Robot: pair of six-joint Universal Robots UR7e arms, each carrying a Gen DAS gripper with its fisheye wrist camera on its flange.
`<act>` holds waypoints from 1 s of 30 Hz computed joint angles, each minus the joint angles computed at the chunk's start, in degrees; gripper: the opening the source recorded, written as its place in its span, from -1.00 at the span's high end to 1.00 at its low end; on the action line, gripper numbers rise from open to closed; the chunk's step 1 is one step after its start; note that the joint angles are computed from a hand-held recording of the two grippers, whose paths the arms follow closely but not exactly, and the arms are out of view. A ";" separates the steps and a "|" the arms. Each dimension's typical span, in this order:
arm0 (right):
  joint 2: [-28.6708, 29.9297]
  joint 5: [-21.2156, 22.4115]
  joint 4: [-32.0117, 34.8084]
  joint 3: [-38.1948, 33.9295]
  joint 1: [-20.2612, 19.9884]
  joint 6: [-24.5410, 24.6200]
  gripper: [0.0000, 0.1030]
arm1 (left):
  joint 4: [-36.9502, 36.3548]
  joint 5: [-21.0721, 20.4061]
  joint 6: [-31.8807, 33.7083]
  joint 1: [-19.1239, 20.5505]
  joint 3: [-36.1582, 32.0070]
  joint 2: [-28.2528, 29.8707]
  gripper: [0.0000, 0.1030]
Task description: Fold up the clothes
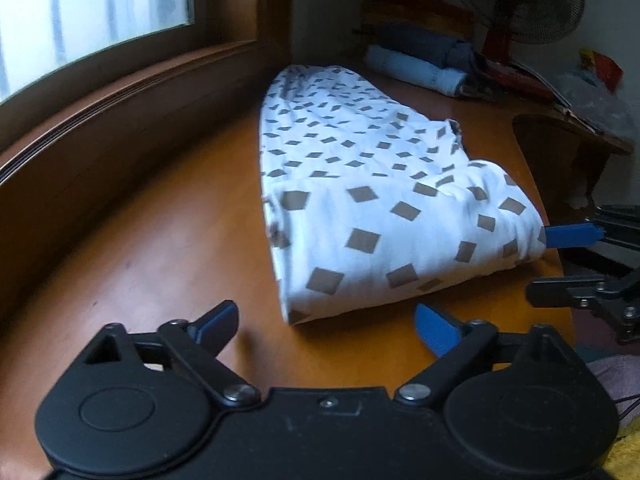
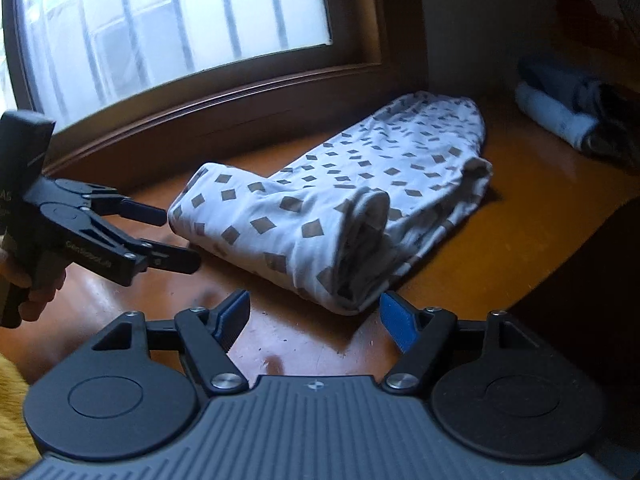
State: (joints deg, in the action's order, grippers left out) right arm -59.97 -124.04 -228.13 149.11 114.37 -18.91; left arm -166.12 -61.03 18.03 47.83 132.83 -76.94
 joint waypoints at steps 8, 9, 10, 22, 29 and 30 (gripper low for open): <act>0.40 -1.57 3.58 -1.55 -0.27 -3.84 -0.19 | -7.94 -0.84 4.09 1.00 0.80 3.27 -0.80; 0.42 -1.71 3.90 -1.72 -0.25 -4.50 -0.17 | -8.47 -1.28 3.55 1.24 0.82 3.44 -0.79; 0.45 -1.82 4.14 -1.88 -0.24 -5.14 -0.15 | -9.18 -1.53 3.62 1.30 1.00 3.58 -0.79; 1.77 -2.51 1.21 -2.28 0.46 -4.54 0.36 | -7.46 -2.80 7.07 0.09 1.96 1.59 -0.26; 2.89 -0.79 -2.55 -2.37 0.81 -3.89 0.36 | 0.62 -4.16 5.77 0.50 1.09 -3.61 -0.25; 2.66 -0.40 -2.57 -2.14 0.76 -3.68 0.36 | 1.68 -4.09 5.73 0.50 0.69 -4.05 -0.25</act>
